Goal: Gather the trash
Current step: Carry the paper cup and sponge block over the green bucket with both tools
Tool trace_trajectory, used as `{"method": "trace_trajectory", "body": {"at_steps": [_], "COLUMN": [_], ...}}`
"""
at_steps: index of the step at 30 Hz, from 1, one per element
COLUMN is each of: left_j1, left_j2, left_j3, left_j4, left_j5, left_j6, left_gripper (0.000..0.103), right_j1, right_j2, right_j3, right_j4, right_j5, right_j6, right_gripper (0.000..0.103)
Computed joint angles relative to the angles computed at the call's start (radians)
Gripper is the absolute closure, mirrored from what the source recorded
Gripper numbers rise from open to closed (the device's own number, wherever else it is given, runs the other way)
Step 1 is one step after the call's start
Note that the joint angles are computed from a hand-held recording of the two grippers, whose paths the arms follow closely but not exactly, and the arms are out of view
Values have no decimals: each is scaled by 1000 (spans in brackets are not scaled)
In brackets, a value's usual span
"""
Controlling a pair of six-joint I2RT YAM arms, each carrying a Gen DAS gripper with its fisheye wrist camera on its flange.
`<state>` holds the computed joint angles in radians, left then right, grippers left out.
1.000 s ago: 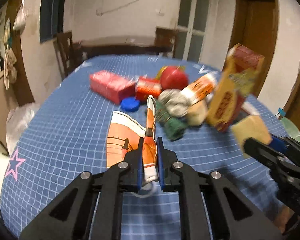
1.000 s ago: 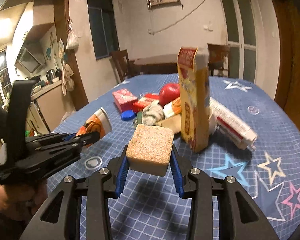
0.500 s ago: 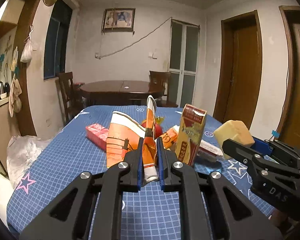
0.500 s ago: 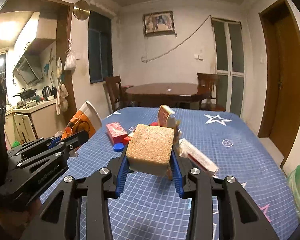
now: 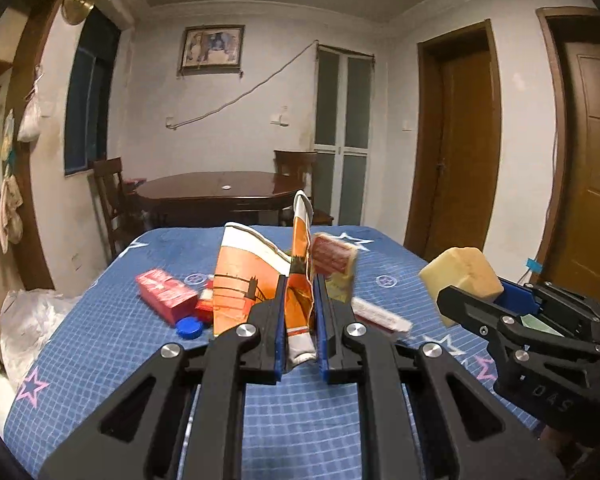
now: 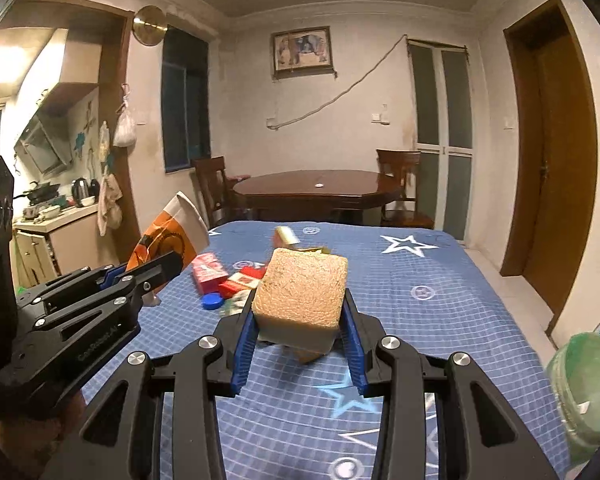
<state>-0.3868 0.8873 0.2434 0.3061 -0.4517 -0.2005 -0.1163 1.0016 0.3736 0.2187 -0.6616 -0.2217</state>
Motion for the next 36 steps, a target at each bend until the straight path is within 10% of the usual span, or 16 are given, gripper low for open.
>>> {"method": "trace_trajectory", "body": {"at_steps": [20,36], "left_j1": [-266,-363], "left_j2": [664,1223], "left_j3": [465,1149], "left_j4": [193,-89], "left_j5": [57,331], "left_j6": [41,5], "left_gripper": [92,92], "right_j1": [-570,-761], "right_j2": [591,1346], "right_j3": [595,1555], "right_j4": [-138,-604], "right_j5": [-198,-48], "right_j6": [-178,-325], "right_gripper": [63,63]}}
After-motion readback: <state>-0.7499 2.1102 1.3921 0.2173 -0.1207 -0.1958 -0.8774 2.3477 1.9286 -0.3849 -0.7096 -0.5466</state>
